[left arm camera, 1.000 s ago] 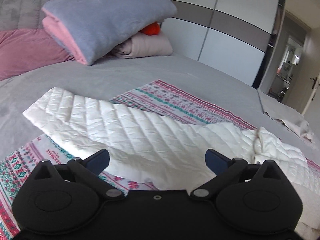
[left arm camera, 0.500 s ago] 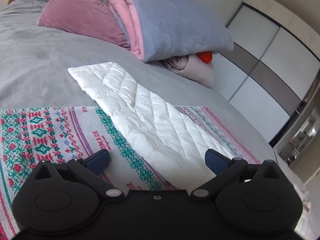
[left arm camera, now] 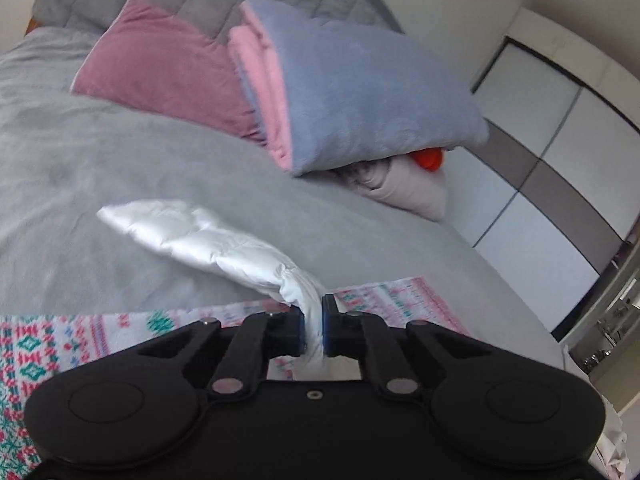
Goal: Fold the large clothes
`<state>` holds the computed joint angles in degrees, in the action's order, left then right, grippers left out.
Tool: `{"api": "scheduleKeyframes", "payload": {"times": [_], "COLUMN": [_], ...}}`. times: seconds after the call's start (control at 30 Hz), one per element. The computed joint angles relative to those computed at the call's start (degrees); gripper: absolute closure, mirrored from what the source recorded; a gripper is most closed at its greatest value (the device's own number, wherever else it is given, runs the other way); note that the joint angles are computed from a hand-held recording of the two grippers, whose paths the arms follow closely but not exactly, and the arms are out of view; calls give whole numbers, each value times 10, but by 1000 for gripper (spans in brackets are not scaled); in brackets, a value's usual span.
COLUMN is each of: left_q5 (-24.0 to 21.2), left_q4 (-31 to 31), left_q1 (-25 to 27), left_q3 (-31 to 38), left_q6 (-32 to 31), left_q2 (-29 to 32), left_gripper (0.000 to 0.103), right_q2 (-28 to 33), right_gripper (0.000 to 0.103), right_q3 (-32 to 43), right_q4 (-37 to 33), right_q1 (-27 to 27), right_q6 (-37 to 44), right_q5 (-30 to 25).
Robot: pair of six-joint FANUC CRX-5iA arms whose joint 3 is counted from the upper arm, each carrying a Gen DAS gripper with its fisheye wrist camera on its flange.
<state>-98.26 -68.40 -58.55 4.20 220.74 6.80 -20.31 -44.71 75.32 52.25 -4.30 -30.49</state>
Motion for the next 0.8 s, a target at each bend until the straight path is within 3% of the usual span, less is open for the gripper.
{"api": "scheduleKeyframes", "payload": {"times": [0.1,0.2,0.43,0.6,0.73,0.8], "left_q5": [11,54,231,390,463,466], "left_q4": [-64,-110,-134,-46,88,154], "left_q1": [-32,-54,-66,-41,-12,2], "left_q3": [40,77,170,244,292,303], "left_q6": [-73,-129,-236,-376,-538,-594], "left_q2": [12,25,78,147,212,240], "left_gripper": [95,95,95,95,94,92], "right_q2": [-2,-3,-8,-11,-12,-13], "right_gripper": [1,1,1,1,1,1], "right_q3": [1,0,0,-1,-1,-1], "right_q4": [-2,8,1,-2,2,3], "right_q1": [1,3,-5,-7,-7,-6], "right_q6": [-3,-5,-17,-24,-27,-28], "right_q5": [9,7,15,14,14,12]}}
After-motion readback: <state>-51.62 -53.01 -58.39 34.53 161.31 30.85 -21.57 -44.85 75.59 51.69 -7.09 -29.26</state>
